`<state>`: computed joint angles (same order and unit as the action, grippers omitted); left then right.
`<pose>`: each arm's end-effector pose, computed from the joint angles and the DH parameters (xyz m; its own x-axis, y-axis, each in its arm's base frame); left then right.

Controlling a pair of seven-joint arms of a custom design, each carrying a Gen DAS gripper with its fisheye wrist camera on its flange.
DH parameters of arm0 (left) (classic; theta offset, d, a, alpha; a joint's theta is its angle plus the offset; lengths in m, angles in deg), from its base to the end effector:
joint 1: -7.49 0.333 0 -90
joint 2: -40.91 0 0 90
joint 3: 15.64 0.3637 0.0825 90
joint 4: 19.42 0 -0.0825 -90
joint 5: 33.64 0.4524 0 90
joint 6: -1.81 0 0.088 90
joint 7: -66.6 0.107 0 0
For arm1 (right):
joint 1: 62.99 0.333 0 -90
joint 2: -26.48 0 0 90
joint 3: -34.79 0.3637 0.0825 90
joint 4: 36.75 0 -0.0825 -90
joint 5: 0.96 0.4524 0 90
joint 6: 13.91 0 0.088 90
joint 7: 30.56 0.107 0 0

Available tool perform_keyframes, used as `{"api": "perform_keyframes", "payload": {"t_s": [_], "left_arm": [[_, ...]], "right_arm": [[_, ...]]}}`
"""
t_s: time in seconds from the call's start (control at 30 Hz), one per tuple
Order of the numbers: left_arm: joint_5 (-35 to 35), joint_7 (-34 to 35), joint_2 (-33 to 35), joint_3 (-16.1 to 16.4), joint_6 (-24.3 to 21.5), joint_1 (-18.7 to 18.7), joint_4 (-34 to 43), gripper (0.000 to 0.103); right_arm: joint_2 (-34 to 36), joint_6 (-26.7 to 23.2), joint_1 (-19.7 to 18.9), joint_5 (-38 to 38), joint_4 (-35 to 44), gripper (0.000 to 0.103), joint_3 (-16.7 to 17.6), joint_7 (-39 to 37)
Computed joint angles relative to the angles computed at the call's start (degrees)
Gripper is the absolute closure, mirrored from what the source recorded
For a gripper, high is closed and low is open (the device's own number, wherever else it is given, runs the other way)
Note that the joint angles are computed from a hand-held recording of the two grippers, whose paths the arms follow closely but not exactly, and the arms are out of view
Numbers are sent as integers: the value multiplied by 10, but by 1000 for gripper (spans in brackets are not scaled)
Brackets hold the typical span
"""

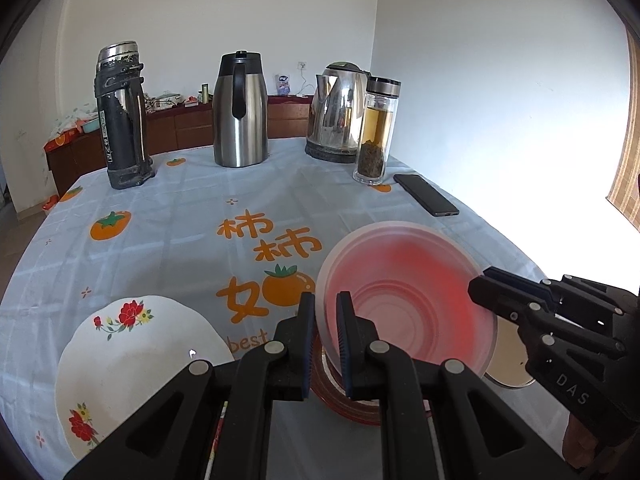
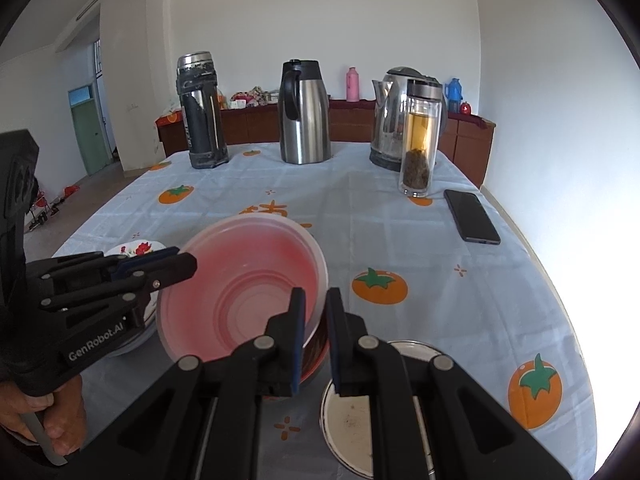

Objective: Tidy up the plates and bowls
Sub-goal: 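Lower the pink bowl into the stainless steel bowl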

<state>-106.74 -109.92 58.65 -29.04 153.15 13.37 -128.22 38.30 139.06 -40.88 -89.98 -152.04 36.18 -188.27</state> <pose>0.7137 -0.0580 0.3800 -0.6650 -0.7417 0.0871 -0.4917 0.3471 -0.7986 0.6065 0.2955 0.3839 -0.1998 -0.9777 -0.0641 -0.5252 0.1620 -0.8354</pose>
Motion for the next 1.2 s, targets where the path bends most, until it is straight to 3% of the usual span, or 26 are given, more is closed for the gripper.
{"api": "perform_keyframes", "payload": {"t_s": [1.2], "left_arm": [[66,-52,22,-10,10,5,14,91]], "right_arm": [[31,7,11,88,21,91,-18,-84]]}}
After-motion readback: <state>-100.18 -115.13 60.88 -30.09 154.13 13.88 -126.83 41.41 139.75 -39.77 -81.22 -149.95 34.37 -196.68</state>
